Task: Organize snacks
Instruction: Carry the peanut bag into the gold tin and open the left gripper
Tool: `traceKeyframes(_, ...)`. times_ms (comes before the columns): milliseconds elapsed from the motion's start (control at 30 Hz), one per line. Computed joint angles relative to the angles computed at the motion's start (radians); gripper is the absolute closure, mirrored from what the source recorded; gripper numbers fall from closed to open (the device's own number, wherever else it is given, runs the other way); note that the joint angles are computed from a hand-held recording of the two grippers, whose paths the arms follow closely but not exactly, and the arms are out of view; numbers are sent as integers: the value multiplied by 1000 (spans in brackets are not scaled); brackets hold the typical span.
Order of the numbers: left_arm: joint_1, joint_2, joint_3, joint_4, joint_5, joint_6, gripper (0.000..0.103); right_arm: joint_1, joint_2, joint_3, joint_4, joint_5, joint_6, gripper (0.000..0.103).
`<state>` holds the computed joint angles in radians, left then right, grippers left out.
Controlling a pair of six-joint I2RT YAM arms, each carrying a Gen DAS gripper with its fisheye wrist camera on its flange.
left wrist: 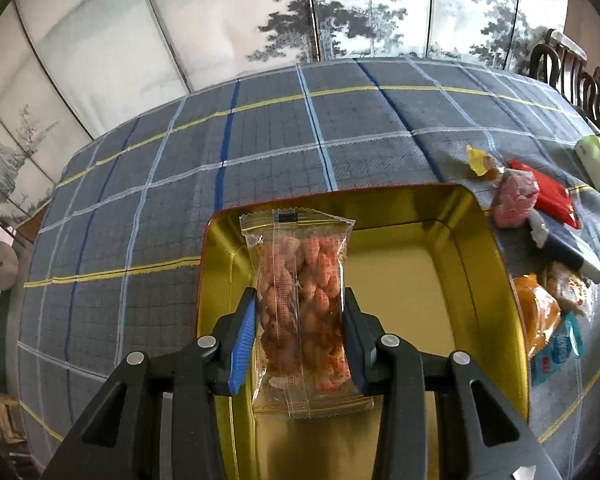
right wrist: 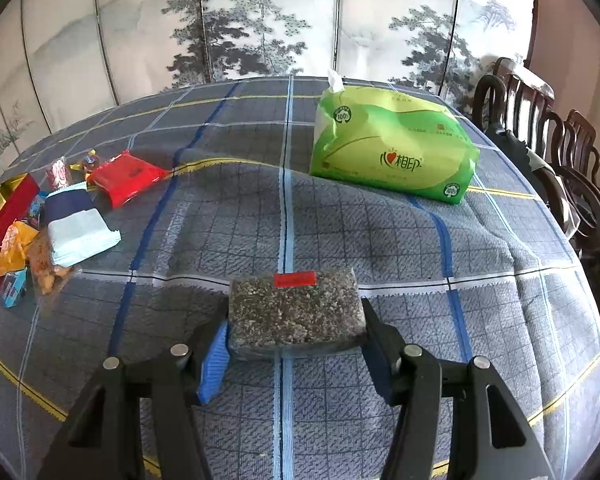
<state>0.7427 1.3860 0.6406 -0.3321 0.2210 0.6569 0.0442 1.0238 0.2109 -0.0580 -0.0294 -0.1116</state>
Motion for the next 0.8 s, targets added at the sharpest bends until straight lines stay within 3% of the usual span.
traceKeyframes(333,-18,53,0,67,-27,-17,64,12,7,-1,9,12,9,44)
traceKeyframes(467,7,11,-13,65,8,-18,42,11,8,-1,11,11,8,44)
traceKeyframes(500,20,-9,-16,55,27,-16,41,11,8,-2,12,11,8,44)
traceKeyframes(600,88,-97,-12,-54,128,-17,38,8,7,-2,12,8,8,44)
traceKeyframes(700,218,-189,1,-234,293,8,36,-14,-4,-3,10,-12,6,44)
traceKeyframes(800,426,-254,10,-478,471,153,31,-60,-37,-15,6,-56,-2,44)
